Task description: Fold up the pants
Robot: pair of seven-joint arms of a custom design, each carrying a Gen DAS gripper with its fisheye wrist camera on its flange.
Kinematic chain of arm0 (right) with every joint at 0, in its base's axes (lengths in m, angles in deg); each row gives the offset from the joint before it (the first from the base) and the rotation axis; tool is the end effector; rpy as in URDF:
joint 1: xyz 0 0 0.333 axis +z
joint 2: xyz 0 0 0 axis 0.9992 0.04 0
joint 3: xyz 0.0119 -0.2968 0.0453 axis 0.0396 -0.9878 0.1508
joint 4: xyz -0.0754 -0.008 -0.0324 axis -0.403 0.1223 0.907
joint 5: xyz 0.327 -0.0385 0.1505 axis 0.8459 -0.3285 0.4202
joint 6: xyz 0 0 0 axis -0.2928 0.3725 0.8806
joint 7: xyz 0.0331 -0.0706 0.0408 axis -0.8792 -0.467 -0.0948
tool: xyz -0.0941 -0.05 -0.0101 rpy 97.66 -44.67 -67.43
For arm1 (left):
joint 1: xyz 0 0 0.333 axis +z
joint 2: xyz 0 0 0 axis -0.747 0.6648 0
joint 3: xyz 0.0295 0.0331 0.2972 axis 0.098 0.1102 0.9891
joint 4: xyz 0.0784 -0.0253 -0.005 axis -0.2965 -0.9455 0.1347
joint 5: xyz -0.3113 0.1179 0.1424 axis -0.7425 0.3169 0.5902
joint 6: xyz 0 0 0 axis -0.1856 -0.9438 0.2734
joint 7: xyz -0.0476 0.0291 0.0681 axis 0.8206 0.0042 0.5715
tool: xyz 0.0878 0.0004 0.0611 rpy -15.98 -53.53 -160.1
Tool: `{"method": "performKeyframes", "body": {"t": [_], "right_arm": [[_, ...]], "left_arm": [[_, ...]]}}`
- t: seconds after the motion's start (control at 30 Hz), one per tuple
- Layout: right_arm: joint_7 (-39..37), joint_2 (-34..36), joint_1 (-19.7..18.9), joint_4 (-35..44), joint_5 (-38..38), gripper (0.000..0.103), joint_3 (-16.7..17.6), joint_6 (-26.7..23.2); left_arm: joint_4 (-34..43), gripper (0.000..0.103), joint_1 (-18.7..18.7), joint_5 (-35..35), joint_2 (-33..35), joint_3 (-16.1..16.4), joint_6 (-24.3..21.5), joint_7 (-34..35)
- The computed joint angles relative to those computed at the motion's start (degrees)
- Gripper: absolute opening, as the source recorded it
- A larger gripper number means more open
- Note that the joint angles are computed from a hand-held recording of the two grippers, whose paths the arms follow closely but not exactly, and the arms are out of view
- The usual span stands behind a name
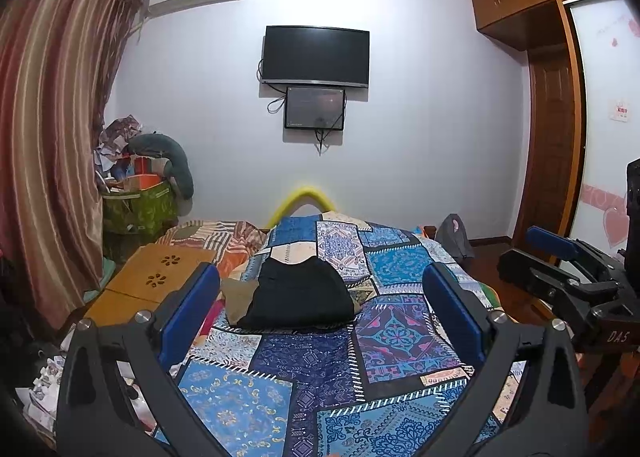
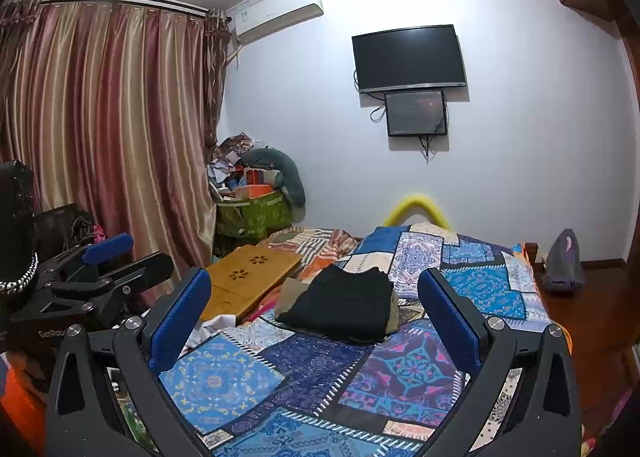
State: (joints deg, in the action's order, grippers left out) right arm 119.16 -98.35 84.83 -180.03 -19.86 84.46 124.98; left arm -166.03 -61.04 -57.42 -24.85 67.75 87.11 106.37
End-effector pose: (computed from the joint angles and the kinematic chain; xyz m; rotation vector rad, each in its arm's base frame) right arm 0.4428 0.1967 0.7142 -1.3906 1.2557 -0.9204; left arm 0.4803 -0.0529 0.7368 -1.1612 1.7398 -1.3728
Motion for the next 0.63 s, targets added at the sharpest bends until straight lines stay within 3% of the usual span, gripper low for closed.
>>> {"method": "performKeyframes", "body": {"t": [0.1,0.63], "right_arm": [[-0.3,0.1,0.4,0.0,0.3,0.103,-0.3,0.0],[-1.3,0.0,0.7,-0.7,2.0,0.103,-0.8,0.6]], "left_arm": [[0.7,0.103,0.2,-0.2,0.3,0.3,-2.3,-0.4],[0.3,0.103,0.7,1.2,0.5,-0.9,-1.0,-2.4]]}}
